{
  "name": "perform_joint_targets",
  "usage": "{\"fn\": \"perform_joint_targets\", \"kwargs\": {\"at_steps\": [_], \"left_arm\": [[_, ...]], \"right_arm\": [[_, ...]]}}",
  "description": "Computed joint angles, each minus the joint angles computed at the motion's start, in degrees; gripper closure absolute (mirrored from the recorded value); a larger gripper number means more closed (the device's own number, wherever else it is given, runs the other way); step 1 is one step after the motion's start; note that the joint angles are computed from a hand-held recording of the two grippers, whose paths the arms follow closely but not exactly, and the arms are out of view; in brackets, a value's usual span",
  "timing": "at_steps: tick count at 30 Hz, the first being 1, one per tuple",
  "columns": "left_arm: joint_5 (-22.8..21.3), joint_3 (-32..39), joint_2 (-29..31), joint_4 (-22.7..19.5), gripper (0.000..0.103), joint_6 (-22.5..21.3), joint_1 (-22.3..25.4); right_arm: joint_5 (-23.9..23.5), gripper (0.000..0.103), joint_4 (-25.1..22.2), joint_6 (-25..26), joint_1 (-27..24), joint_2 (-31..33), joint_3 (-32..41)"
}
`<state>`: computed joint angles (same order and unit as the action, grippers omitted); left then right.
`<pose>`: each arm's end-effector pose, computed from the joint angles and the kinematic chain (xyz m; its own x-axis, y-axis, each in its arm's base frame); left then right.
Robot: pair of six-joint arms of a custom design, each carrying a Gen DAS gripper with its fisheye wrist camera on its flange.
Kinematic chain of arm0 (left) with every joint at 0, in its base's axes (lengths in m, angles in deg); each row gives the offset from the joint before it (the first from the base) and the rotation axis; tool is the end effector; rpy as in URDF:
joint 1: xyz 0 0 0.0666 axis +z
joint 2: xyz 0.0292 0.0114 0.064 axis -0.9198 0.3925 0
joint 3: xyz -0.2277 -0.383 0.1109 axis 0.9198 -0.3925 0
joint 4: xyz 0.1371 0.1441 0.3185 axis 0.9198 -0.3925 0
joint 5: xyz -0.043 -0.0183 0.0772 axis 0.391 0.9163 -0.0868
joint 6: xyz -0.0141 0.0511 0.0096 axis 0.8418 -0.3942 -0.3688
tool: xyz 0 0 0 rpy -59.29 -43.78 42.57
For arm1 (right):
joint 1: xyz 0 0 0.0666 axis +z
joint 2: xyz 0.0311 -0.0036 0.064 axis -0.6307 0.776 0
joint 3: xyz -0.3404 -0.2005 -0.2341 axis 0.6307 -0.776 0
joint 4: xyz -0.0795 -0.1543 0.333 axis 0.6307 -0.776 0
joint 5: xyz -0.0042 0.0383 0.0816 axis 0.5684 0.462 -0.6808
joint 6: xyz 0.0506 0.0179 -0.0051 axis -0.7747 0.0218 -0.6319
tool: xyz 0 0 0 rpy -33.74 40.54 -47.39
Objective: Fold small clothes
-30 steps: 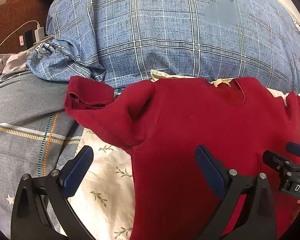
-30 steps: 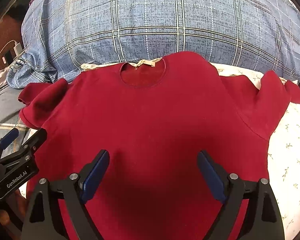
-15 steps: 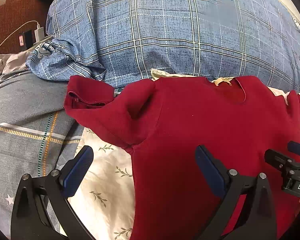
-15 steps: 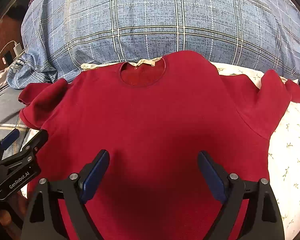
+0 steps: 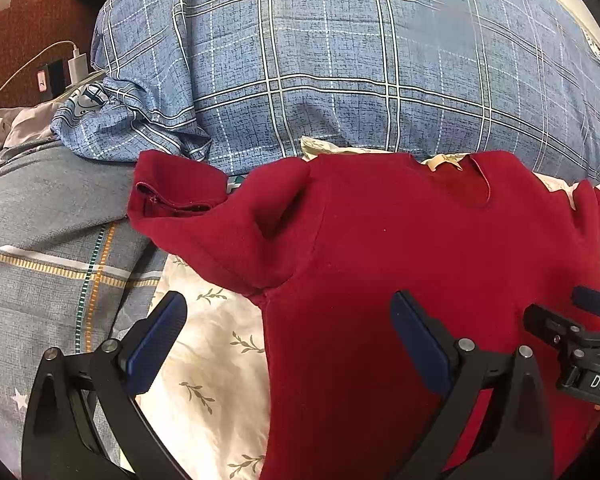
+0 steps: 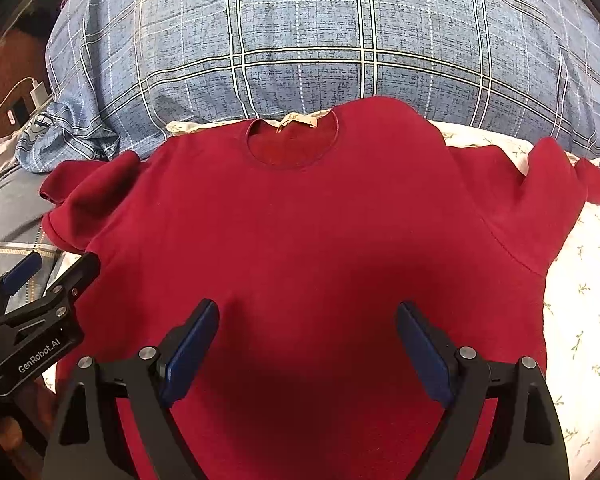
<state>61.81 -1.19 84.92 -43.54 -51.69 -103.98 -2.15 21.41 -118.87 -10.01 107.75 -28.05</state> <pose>0.4021 -0.2995 0.3391 -0.5766 0.3975 -0.7138 0.5178 0.8536 0.0571 0.2746 0.1329 0.3488 -0.6616 0.4807 -0.5755 0.5334 0.8411 0.0894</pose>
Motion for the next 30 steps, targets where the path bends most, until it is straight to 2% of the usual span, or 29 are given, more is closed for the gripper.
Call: {"fn": "perform_joint_targets", "kwargs": {"at_steps": [5, 10, 15, 22, 26, 30], "left_arm": [[0.21, -0.35, -1.01, -1.08, 0.001, 0.33, -0.17], [1.32, 1.11, -1.60, -5.14, 0.001, 2.62, -0.52], [-0.43, 2.26, -2.97, -7.15, 0.001, 3.23, -1.26], [2.67, 4.27, -3.58, -11.10, 0.001, 7.54, -0.73], [1.36, 4.52, -3.85, -11.90, 0.001, 5.94, -1.47], [2.07, 3.98, -3.86, -10.25, 0.001, 4.72, -0.70]], "right_arm": [[1.09, 0.012, -1.43, -0.32, 1.00, -1.36, 0.25], [1.13, 0.012, -3.18, -0.98, 2.48, -3.71, -0.49], [3.46, 0.012, -5.71, -2.22, 4.67, -6.01, -0.33], [6.41, 0.012, -8.66, -3.41, 6.79, -9.19, 0.70], [7.00, 0.012, -8.67, -3.92, 6.87, -10.57, 0.36], [6.24, 0.012, -6.84, -3.27, 5.24, -10.49, -0.58]]}}
